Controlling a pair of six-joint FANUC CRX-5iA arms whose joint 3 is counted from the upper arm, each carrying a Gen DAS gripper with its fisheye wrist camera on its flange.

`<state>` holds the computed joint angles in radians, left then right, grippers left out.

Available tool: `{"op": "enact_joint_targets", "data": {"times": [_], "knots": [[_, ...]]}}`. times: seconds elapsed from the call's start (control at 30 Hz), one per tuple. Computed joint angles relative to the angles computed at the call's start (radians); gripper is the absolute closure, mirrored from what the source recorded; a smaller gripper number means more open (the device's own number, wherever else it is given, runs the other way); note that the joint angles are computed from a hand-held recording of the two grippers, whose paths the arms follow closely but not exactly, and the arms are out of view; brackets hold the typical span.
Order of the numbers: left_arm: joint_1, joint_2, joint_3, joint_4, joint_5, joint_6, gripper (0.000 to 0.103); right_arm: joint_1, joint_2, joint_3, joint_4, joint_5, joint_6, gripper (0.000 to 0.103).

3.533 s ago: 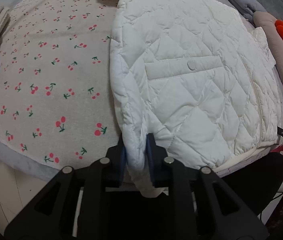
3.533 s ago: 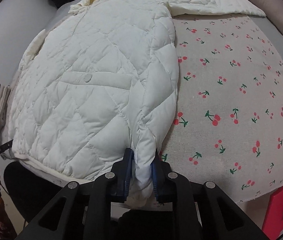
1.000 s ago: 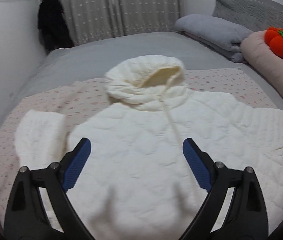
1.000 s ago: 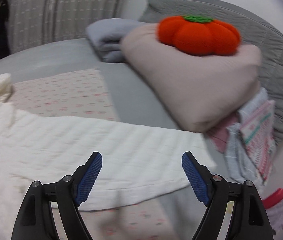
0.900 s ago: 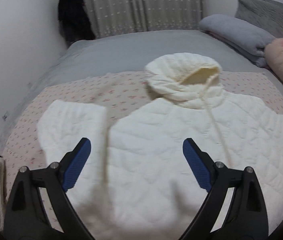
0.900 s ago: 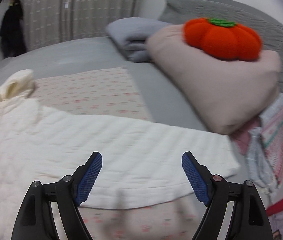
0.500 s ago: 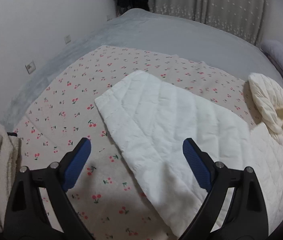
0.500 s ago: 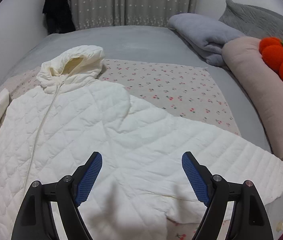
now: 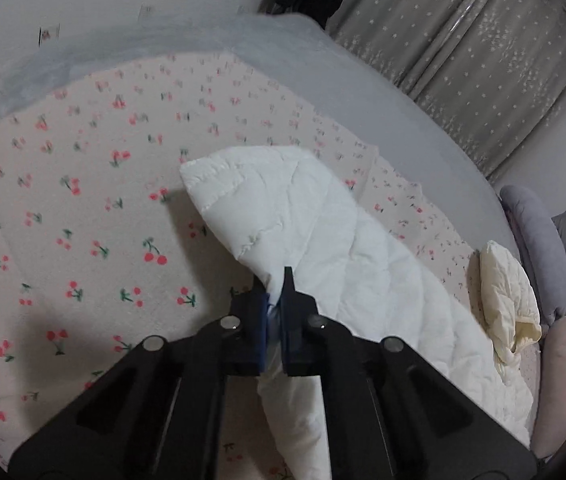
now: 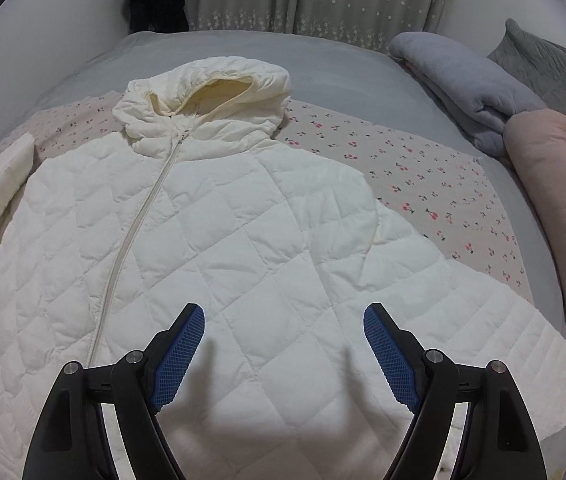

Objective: Fold large clothes

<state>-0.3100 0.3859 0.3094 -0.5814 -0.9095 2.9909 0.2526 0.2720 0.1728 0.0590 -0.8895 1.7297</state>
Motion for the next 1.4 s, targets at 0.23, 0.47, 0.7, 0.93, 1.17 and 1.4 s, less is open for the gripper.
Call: {"op": "enact_joint_targets", "data": {"times": [0.23,0.47,0.7,0.93,1.17,1.4], "knots": [[-0.322,0.087,0.298,-0.49,-0.743,-0.113,0.098,0.031,-0.001,-0.041,0.063,0.04,0.01,0.019],[-0.323,0.143,0.3,-0.369,-1.072,-0.2,0.098,0.021,0.045,-0.033,0.073,0.01,-0.01,0.019],[-0.302,0.194,0.201,-0.151,-1.067,-0.265,0.097,-0.026,0.075,0.003,0.008,-0.009,0.0,0.009],[-0.338,0.199,0.225,-0.113,-1.074,-0.295,0.094,-0.046,0.068,0.023,0.0,-0.057,0.014,0.009],[-0.455,0.167,0.381,-0.279,-1.072,-0.282,0.038,-0.074,0.034,0.013,0.012,0.0,0.035,0.009],[-0.378,0.179,0.422,-0.14,-0.512,-0.42,0.023,-0.109,0.1,0.139,-0.097,-0.035,0.074,0.009]]}}
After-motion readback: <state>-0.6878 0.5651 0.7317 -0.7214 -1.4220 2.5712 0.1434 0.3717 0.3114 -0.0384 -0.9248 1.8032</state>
